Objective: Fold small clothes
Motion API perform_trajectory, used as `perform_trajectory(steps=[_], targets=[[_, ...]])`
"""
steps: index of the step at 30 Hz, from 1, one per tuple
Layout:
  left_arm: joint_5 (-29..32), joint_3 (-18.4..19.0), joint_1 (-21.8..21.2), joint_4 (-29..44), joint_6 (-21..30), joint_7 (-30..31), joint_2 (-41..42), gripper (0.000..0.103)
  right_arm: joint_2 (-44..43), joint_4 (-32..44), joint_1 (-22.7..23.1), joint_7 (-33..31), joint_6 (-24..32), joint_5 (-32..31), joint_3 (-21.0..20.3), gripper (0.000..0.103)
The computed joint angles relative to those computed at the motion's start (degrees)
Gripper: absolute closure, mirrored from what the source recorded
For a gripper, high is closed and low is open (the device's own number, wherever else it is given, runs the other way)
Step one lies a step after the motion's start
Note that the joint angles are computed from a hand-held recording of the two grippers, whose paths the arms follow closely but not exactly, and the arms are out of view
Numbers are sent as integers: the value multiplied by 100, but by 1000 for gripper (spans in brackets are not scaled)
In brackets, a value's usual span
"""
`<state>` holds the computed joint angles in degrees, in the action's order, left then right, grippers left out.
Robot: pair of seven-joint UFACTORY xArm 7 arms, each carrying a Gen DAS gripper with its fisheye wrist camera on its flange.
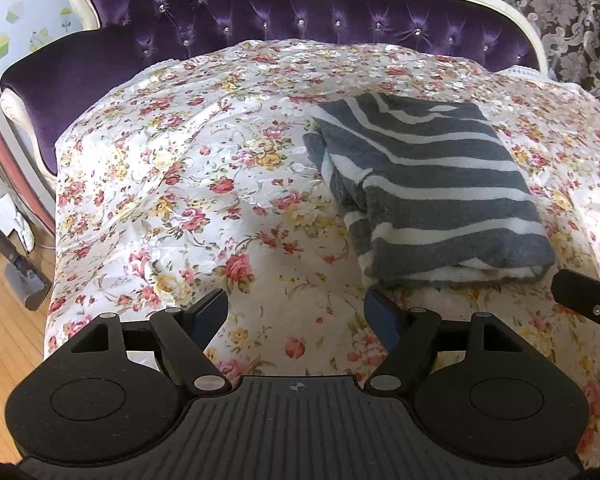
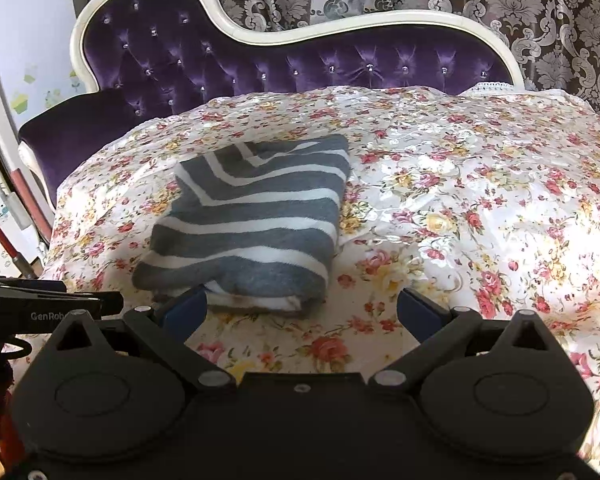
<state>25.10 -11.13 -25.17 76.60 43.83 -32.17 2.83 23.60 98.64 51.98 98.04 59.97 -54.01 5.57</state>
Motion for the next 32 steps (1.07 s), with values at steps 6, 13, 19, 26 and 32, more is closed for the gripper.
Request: perform_trajectory(steps=[6,13,19,26,32], targets=[[20,-20,14,-146,-91,-48,-111,29,-10,-47,51,111,-22,-29,24,2],[-39,-49,36,-220,-142,-89,-159,29,19,-33,76,125,-78,-11,32,2],[-20,-64,43,-253,-137,-127,-192,29,18,-48,96,160,-135,-33,20,2],[-1,-78,53,-295,-158,-141,-221,29,20,-66,98,199,-189,-37,19,2],[8,-92,41,-286,-144,-137,-208,29,-8,-131,83,266,-247,-37,20,2]])
